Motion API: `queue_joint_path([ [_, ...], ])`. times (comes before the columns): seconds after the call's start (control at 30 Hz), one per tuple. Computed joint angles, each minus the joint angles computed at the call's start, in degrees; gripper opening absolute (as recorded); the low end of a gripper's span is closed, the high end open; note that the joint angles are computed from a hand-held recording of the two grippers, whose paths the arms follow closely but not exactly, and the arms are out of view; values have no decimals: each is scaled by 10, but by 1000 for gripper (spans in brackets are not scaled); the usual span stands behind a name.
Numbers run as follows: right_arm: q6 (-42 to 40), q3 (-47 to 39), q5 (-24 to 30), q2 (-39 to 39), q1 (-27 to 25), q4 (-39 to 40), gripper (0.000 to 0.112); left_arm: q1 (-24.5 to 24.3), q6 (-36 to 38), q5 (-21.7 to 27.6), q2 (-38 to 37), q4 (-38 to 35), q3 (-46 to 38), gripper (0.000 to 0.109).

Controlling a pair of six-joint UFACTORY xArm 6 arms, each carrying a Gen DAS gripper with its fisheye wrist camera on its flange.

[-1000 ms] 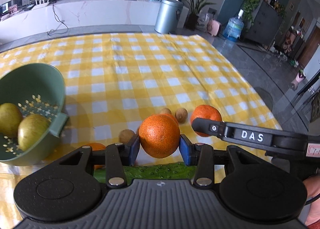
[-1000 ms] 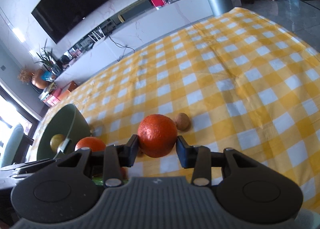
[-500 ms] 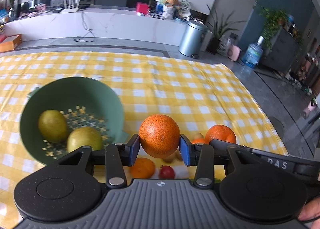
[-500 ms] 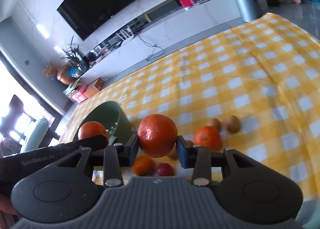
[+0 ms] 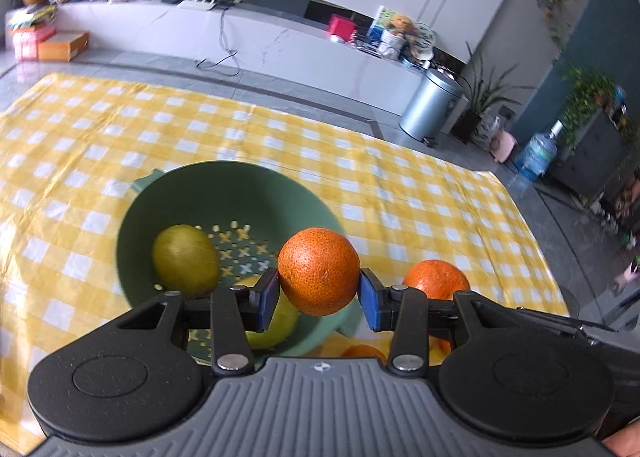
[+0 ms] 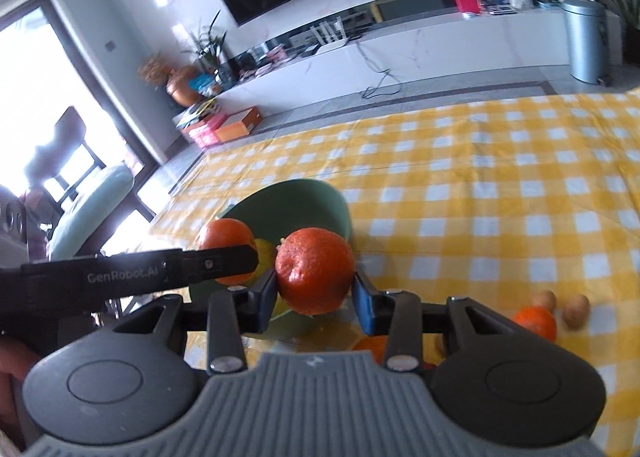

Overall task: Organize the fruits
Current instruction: 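Carry both held oranges over the green colander with both tools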

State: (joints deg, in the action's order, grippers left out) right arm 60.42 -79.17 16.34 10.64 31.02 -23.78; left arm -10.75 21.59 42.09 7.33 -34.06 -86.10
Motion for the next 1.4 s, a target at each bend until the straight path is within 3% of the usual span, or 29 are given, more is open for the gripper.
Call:
queue_joint_path([
  [0.17,-130,-84,40,63,8,91,38,21,-23,22,30,13,-30,48],
  [0.4,-217,-191,97,140,7,135,38,30,-67,27,55,61,-43,48],
  [0.87,-279,-390,236,270,8,131,38,33,-91,46,78,102,-58,48],
  [1.1,-287,-439,265,304,5,150,38,24,-116,18,80,156,-54,48],
  [1.4,-281,-473,292,320,6,147,39,23,-121,8,82,164,-53,50],
])
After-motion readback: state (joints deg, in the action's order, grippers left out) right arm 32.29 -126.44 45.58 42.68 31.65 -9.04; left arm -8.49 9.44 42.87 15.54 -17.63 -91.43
